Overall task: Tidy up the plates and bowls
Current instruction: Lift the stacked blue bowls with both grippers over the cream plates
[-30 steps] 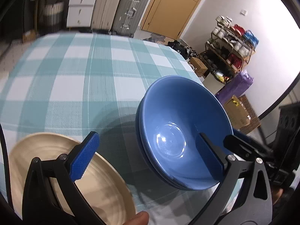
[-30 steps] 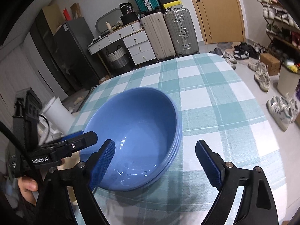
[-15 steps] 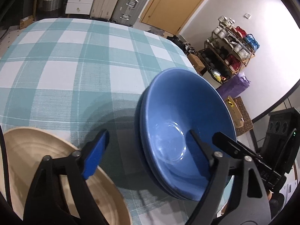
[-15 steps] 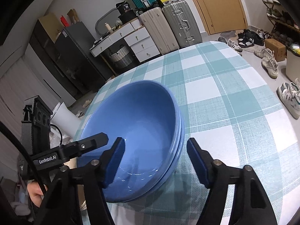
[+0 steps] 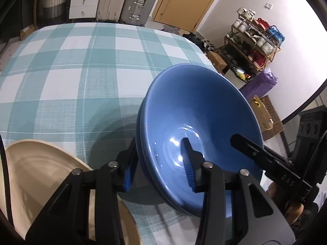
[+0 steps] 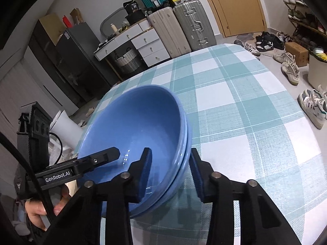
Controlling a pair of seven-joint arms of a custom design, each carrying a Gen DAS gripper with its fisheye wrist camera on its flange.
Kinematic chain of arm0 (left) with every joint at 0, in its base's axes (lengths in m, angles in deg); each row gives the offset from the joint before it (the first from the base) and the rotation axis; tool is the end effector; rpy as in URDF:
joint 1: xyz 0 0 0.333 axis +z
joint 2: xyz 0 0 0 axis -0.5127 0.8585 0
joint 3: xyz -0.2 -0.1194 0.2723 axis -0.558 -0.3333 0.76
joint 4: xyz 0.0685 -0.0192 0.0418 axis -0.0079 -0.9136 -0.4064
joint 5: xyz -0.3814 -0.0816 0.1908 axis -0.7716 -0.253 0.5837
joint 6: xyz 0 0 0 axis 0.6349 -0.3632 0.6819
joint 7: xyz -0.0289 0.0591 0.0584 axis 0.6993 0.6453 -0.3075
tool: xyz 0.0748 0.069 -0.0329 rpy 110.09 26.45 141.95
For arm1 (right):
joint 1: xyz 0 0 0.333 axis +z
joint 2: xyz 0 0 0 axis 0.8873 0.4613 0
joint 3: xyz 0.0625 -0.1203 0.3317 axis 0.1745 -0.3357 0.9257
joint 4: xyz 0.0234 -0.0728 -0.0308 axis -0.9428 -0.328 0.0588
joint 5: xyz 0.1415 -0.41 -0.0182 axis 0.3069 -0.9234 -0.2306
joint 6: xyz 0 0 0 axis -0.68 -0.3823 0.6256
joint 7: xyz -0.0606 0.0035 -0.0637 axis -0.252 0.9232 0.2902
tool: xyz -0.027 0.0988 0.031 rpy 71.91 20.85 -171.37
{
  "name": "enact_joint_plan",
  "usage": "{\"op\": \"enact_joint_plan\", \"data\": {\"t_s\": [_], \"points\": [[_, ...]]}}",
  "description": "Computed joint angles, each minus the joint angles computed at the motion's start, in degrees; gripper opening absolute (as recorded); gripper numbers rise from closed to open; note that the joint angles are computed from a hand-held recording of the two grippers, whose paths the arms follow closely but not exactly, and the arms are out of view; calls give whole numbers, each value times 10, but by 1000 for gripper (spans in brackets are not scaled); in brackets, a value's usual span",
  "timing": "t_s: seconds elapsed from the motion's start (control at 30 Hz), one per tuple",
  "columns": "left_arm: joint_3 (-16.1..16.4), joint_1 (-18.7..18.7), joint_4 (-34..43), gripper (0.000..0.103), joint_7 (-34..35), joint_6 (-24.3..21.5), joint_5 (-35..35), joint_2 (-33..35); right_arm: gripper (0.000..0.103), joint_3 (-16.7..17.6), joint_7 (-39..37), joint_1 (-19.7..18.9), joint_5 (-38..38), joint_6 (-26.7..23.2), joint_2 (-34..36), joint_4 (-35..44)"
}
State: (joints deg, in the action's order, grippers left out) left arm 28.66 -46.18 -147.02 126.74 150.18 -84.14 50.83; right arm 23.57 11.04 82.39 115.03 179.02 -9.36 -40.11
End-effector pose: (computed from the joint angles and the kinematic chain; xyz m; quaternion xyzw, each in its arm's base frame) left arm 0.5536 -0.2646 0.3635 -0.7131 0.6220 -0.3140 0.0767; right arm 0.5527 0.2816 0.3556 -0.6969 0.6028 -0.0277 0.3876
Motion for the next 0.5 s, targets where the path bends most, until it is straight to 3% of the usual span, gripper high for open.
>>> {"op": "enact_joint_plan", "data": {"t_s": [0.17,0.37,0.5], "points": [[61,-53,1,36,-65,-8,78,-7,36,3,12,7,-24,28,-2,-4],[76,-60,-1,36,-120,-13,142,-11,36,25,-3,-6,-26,43,-3,-5],[91,-69,2,36,-175,-21,206,-16,36,24,32,-5,-63,47,0,-8]]}}
